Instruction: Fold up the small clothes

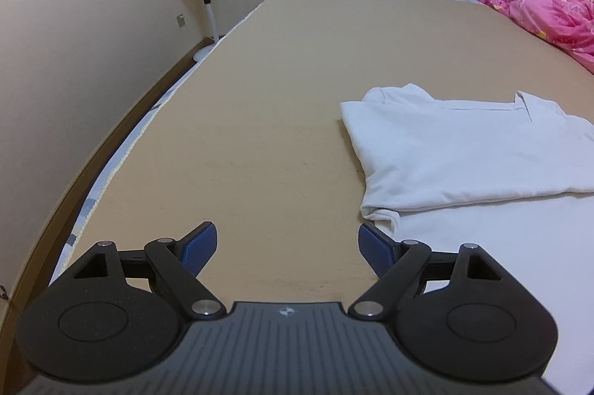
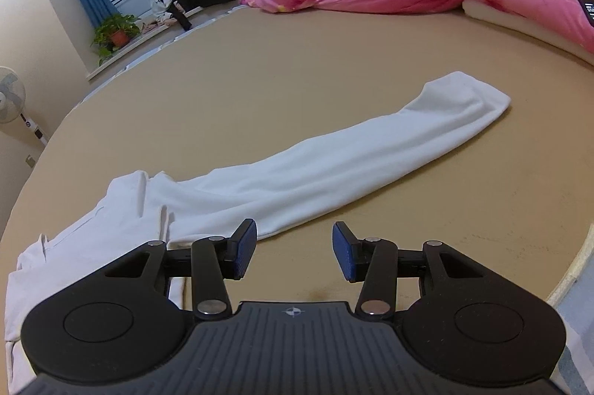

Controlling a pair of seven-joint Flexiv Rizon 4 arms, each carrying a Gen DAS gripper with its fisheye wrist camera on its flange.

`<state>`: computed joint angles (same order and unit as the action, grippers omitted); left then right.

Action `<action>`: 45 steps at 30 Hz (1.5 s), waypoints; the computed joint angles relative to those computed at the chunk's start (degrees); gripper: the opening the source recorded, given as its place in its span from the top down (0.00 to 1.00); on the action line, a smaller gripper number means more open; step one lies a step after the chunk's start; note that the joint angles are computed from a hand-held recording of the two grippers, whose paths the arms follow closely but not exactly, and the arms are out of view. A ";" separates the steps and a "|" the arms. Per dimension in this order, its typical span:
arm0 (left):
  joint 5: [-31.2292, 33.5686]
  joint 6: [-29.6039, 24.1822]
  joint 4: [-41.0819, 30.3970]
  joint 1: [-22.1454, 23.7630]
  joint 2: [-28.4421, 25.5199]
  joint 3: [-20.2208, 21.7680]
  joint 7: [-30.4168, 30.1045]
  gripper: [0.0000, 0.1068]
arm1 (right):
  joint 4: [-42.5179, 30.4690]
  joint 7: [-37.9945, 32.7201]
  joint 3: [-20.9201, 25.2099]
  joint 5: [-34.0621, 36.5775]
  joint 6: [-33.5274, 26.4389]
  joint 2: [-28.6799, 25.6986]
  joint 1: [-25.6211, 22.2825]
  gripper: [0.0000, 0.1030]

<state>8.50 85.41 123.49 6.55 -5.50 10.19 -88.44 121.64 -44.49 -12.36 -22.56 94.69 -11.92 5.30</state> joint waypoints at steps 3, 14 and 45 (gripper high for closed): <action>-0.43 0.11 -0.44 -0.14 -0.78 -0.26 0.49 0.18 | 0.08 -0.10 0.81 0.64 -0.20 0.37 -0.69 0.53; 1.04 -0.25 -2.24 -1.66 -2.64 0.88 -1.27 0.17 | -2.58 -3.67 6.02 4.46 -2.39 -1.03 -4.54 0.53; -2.11 -0.16 -3.53 -2.89 -4.85 0.10 0.42 0.17 | -9.68 -6.32 5.85 10.41 -1.95 -7.08 -8.06 0.89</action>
<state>6.39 85.26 119.96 3.65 -10.35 10.29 -88.02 111.96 -50.81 -6.51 -12.15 92.74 -18.99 -2.77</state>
